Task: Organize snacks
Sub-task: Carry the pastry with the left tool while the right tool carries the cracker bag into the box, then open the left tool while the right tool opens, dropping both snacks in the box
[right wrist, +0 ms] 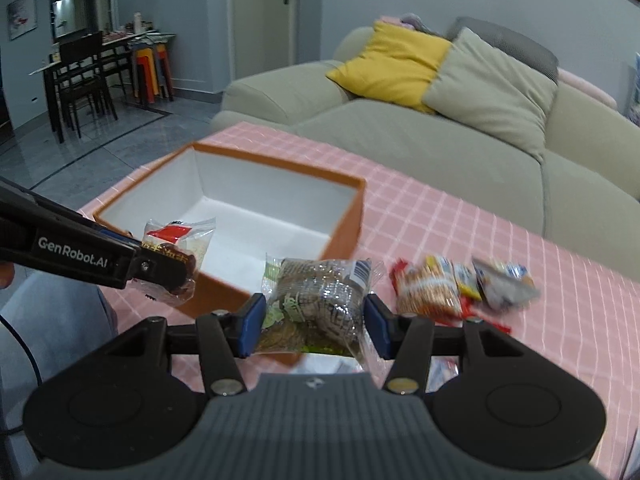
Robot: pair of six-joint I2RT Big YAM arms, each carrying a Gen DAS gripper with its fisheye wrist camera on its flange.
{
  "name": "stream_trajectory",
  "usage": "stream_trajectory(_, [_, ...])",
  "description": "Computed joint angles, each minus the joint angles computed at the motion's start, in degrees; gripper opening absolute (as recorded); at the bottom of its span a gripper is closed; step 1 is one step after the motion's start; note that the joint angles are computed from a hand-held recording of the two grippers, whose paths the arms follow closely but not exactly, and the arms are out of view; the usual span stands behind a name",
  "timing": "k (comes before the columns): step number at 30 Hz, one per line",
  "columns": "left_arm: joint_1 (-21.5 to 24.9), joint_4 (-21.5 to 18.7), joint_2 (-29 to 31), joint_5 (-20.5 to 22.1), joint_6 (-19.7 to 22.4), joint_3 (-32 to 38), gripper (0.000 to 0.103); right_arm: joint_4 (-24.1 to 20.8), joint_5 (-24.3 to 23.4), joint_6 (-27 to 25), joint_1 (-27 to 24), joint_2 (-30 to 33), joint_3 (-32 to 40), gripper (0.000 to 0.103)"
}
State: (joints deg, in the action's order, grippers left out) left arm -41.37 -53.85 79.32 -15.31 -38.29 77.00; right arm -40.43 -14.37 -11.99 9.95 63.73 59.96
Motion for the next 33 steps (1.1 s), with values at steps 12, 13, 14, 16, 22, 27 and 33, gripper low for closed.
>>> stream_trajectory(12, [7.9,-4.2,2.2,2.2,5.7,3.1,0.036,-4.3,-1.7,2.0,6.3,14.2,12.9,0.052])
stream_trajectory(13, [8.5,-5.0,2.6,2.5,6.0,3.4,0.036,-5.4,-1.8,2.5,6.7,15.6,14.2,0.052])
stream_trajectory(14, [9.1,-5.4,3.2,2.7,6.4,3.6,0.036,-6.6,-1.7,2.8,7.2,17.2,15.7,0.052])
stream_trajectory(16, [10.3,-6.6,4.1,3.2,7.2,4.0,0.036,-8.4,-0.8,2.8,8.1,19.8,18.1,0.052])
stream_trajectory(22, [13.7,-9.2,6.9,7.2,9.0,4.7,0.036,-14.6,0.5,1.9,9.8,27.4,25.3,0.052])
stream_trajectory(27, [15.2,-11.2,9.0,9.6,9.8,5.3,0.036,-19.4,1.0,2.8,10.5,32.4,29.6,0.052])
stream_trajectory(33, [15.5,-14.1,11.3,10.3,10.3,6.7,0.036,-22.8,1.1,3.9,11.2,36.1,33.0,0.053])
